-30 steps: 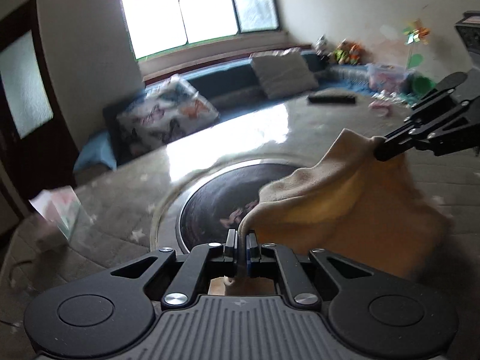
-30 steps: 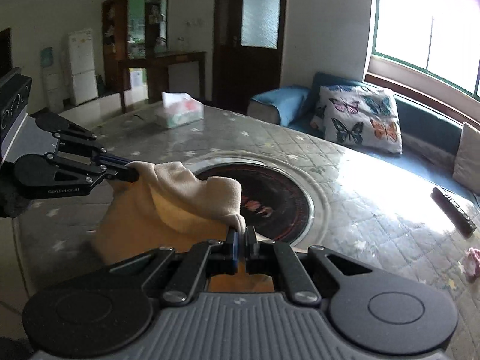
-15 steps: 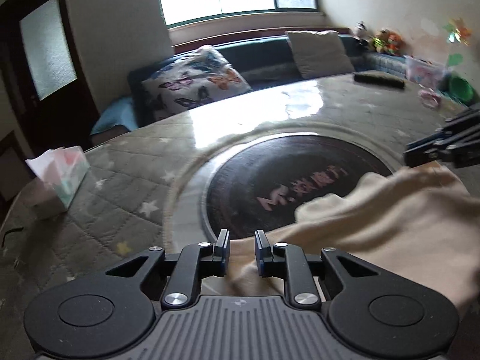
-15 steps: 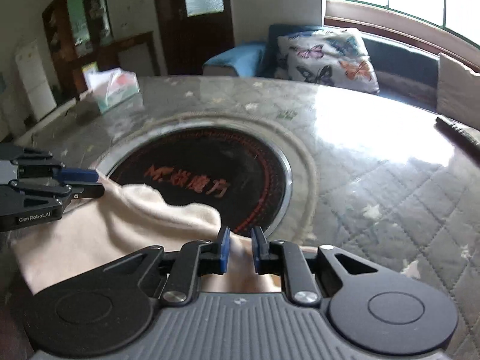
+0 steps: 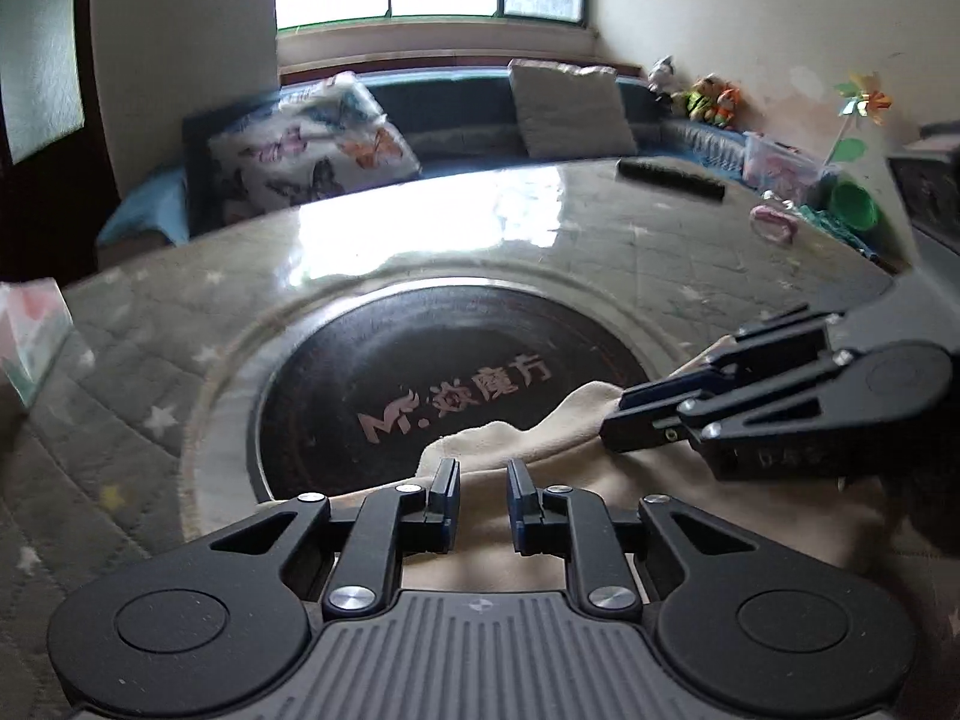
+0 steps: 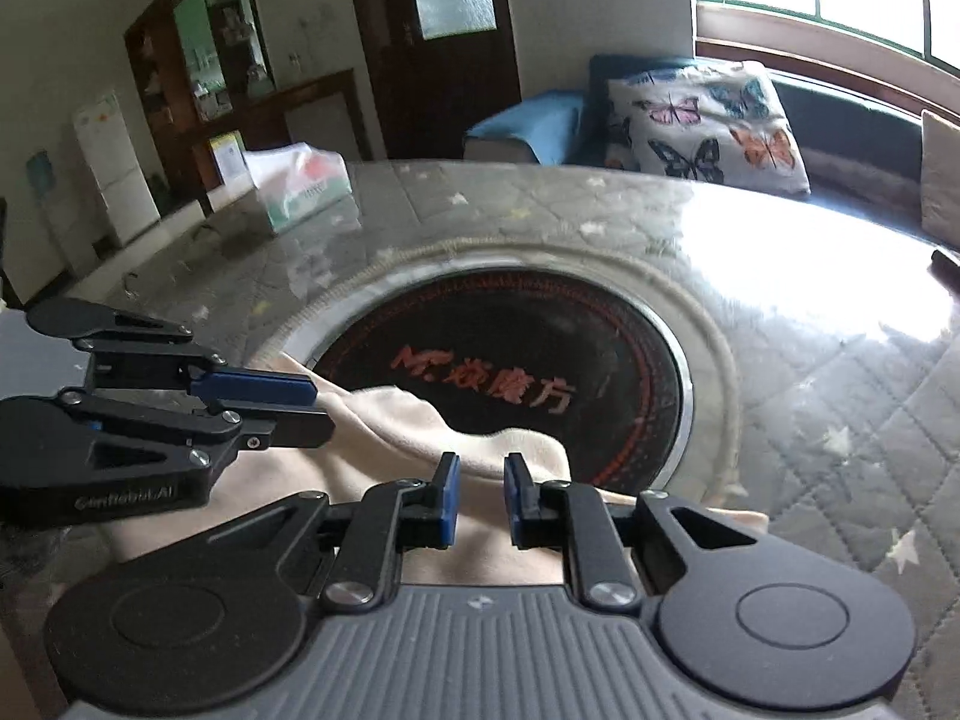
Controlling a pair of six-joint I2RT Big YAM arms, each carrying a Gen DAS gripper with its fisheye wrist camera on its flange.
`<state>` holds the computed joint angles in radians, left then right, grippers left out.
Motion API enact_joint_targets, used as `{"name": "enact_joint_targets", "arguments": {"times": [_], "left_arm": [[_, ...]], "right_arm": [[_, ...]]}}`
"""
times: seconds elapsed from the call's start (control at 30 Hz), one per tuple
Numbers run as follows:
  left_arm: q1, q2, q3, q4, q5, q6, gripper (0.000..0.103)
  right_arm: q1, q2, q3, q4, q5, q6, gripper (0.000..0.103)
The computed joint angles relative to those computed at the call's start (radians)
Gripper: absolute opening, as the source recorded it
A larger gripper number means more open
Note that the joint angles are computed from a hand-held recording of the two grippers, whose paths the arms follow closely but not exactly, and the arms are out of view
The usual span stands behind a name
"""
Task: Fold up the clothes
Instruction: 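Fold the held edges with both tools over onto the sweatshirt body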
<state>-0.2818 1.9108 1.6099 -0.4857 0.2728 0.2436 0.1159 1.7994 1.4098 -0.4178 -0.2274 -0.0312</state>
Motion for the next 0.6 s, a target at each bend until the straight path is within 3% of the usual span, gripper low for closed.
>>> {"name": "enact_joint_targets", "arguments": {"times": [0.1, 0.3, 0.53, 0.6], "left_arm": [[-0.004, 0.032, 0.034, -0.023, -0.019, -0.021, 0.019], [-0.007, 0.021, 0.018, -0.005, -0.035, -0.016, 0.019], [-0.014, -0.081, -0.114, 0.101, -0.029, -0.005, 0.019], [-0.015, -0.127, -0.181, 0.146, -0.008, 0.010, 0.019]], "right_arm": [[-0.001, 0.013, 0.002, 0.004, 0.002, 0.014, 0.015], [-0.003, -0.039, -0.050, 0.033, -0.001, -0.010, 0.016], [0.006, -0.179, -0.193, 0.065, -0.034, -0.069, 0.017], [0.011, -0.212, -0.232, 0.085, -0.029, -0.080, 0.023]]}}
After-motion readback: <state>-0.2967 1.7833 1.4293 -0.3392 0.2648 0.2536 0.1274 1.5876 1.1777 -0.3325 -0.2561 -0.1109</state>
